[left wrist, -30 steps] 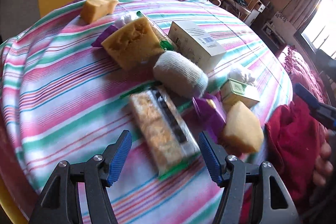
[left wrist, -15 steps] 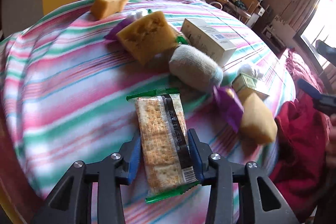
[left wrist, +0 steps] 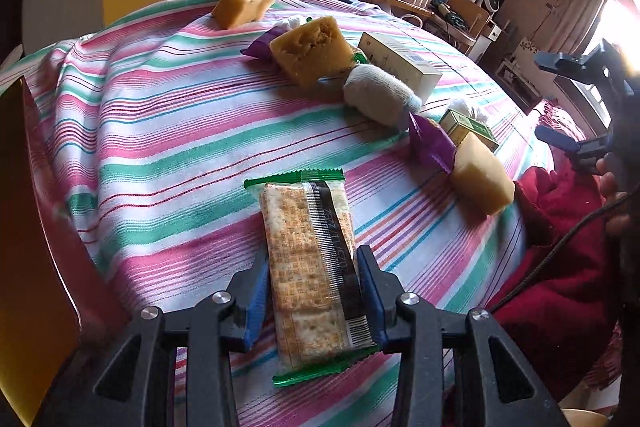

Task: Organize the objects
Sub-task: 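Lift the cracker packet with the left gripper while the right gripper grasps the yellow sponge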

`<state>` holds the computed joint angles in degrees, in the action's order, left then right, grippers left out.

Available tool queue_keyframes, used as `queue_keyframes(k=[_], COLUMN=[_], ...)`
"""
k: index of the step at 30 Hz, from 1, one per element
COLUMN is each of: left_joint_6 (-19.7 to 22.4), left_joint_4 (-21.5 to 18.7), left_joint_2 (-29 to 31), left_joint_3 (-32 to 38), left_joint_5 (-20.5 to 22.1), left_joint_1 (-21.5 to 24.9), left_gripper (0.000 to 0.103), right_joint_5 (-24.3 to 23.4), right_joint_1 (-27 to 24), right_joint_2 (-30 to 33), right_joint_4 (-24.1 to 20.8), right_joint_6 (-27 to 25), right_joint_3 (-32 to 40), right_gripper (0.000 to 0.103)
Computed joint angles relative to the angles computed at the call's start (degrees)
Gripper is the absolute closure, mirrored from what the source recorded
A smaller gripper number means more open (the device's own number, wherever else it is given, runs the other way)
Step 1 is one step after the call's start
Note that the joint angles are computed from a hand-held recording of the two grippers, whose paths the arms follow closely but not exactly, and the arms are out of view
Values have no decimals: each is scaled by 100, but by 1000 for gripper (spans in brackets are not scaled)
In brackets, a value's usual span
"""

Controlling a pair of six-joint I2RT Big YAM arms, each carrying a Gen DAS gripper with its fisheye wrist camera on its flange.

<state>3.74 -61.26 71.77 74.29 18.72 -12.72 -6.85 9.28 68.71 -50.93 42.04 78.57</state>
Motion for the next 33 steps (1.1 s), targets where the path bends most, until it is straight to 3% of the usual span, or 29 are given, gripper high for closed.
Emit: queue_keyframes(k=[9,21,33], left_joint_6=[-82,-125,-165], left_joint_4=[96,146,160], left_joint_2=[-21,-48,-45], left_joint_3=[-61,-113,-118], left_joint_5=[101,143,173], left_joint_1=[17,38,54], left_gripper=[62,62,62], right_joint_5=[-553,-396,-148], right_joint_1=[112,458,567], right_joint_2=[646,1627,1729], right_joint_4=[-1033,-2731,-2877], right_joint_6=[-689,-1627,-1924], right_joint_3=[618,1534,1612], right_gripper=[0,0,0])
